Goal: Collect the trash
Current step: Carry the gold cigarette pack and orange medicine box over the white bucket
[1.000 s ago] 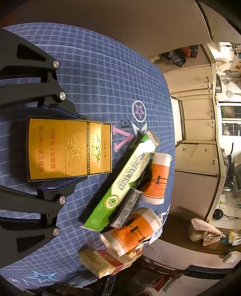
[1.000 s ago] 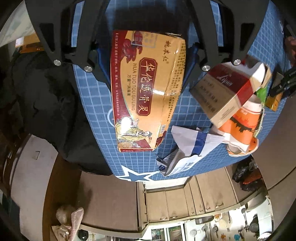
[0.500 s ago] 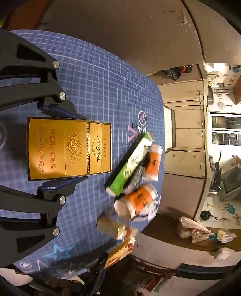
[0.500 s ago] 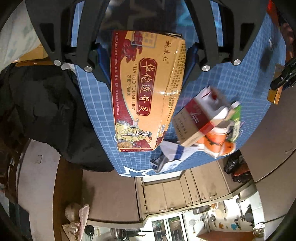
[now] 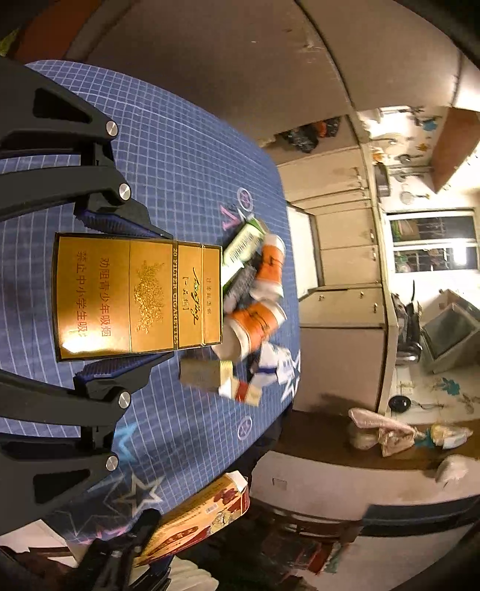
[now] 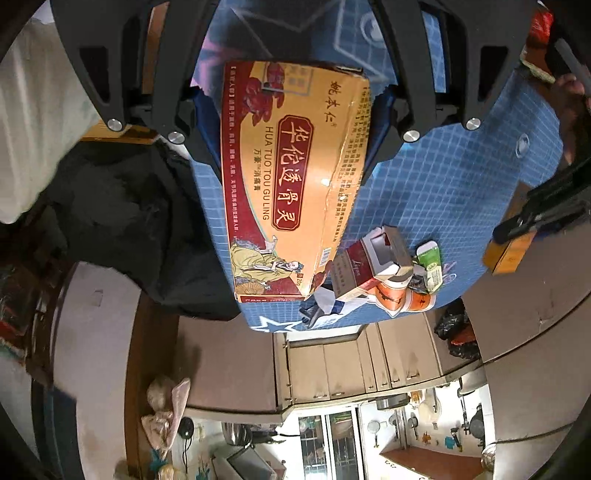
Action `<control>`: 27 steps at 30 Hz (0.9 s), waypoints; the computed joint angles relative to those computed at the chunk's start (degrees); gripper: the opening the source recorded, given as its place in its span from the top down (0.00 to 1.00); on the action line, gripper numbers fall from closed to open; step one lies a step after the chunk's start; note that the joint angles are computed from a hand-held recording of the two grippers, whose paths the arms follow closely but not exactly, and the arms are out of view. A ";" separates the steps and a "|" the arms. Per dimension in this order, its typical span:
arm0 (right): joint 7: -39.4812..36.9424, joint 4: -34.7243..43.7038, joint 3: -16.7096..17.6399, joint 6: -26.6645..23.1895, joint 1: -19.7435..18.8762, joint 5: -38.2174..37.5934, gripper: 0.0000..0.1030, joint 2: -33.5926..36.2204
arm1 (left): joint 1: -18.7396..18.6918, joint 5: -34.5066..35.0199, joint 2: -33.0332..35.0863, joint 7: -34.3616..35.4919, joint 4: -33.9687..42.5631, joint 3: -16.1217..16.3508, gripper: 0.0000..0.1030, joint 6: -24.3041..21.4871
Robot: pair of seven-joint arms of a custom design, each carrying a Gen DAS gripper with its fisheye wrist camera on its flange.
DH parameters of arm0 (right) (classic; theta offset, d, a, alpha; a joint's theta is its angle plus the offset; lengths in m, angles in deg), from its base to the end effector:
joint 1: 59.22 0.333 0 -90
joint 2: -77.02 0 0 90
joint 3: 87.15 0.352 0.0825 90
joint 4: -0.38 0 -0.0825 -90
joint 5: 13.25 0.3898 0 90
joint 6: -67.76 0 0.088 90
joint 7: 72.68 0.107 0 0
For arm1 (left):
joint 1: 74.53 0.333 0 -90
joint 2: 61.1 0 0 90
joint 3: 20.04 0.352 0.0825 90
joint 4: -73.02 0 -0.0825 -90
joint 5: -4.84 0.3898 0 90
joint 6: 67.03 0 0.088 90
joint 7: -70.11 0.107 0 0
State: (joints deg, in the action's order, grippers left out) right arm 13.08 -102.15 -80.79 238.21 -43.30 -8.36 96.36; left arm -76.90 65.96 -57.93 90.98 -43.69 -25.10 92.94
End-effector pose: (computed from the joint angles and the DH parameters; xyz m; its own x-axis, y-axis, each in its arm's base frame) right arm 0.6604 0.2529 0.4981 0.3765 -0.9249 -0.0536 -0.6261 -0.2113 -0.7505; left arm 0.5951 -0.1173 0.5117 0.2090 -0.9762 -0.0576 -0.6097 -0.0840 -0.7881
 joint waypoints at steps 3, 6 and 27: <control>0.63 -2.46 -0.86 1.78 0.52 -0.90 0.40 -1.74 | -1.39 3.39 0.07 -2.07 0.96 -0.82 0.45 -1.90; 2.01 -4.44 -2.09 3.63 1.22 -2.08 0.40 -3.24 | -2.32 4.98 0.09 -2.74 1.55 -1.41 0.45 -3.06; 34.22 -13.24 -24.85 11.14 11.70 -29.78 0.40 -11.45 | -11.67 5.49 8.21 4.73 14.15 -3.13 0.45 -4.14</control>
